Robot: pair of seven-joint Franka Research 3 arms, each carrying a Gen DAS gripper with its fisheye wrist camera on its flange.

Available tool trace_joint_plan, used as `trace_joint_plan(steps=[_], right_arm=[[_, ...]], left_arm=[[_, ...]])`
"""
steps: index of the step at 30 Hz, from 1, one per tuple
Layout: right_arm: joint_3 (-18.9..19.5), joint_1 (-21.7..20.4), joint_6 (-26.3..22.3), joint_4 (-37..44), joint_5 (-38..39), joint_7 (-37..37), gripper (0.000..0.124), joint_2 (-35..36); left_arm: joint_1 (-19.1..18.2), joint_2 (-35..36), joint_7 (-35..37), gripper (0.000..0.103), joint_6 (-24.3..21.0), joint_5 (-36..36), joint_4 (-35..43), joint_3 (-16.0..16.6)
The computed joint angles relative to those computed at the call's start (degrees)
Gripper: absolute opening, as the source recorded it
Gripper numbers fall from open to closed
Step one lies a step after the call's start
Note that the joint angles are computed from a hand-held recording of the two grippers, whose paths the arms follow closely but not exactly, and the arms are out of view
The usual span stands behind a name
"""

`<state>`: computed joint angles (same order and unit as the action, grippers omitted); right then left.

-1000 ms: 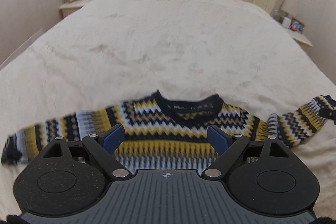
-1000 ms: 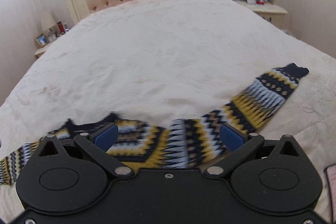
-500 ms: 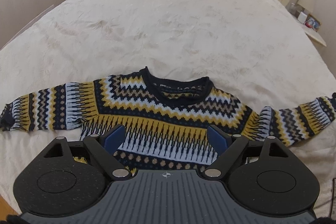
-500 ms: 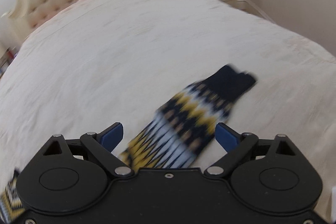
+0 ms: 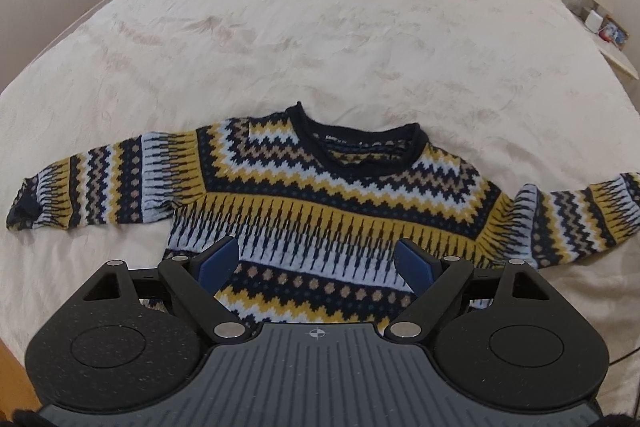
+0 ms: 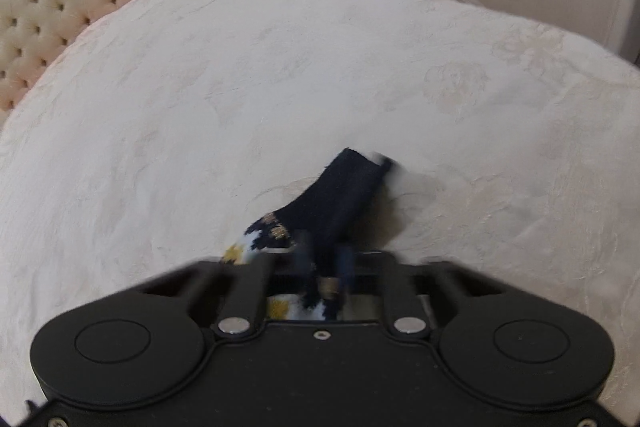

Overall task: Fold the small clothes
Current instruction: 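Lift the cuff with the right gripper, raising the sleeve off the bed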

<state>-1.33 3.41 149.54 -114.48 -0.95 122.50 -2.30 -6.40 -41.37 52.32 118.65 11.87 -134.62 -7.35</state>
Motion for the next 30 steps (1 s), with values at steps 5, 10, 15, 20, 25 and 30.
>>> trace_joint_plan(steps=[5,10,15,20,25,30], right_arm=[[0.35,0.73,3.67,-3.50,4.06,-6.14,0.012,-4.36],[1.94,3.25,5.42,-4.89,9.26,-14.01,0.012,-8.90],[4.81,6.19,6.32,-4.38,11.57,-17.00,0.012,-11.70],[9.42,8.94,6.88,-2.67,9.36,-13.79,0.012,-12.43],[12.92,12.64,7.97,-0.95,5.65,-11.69,0.012,-10.03],[14.11,17.27,9.43,0.18,6.09,-8.38,0.012,-6.15]], left_arm=[[-0.24,-0.96,1.28,0.085,0.11,-0.79,-1.18,1.24],[-0.27,-2.81,4.11,0.085,1.01,-1.82,-3.43,2.98],[-0.43,-5.53,9.23,0.085,4.00,-4.30,-7.38,6.42],[0.61,-7.82,16.23,0.085,5.32,-7.92,-10.48,10.57],[3.93,-9.70,22.59,0.085,4.88,-9.81,-11.73,14.04],[8.08,-10.38,29.01,0.085,4.36,-9.84,-11.93,16.60]])
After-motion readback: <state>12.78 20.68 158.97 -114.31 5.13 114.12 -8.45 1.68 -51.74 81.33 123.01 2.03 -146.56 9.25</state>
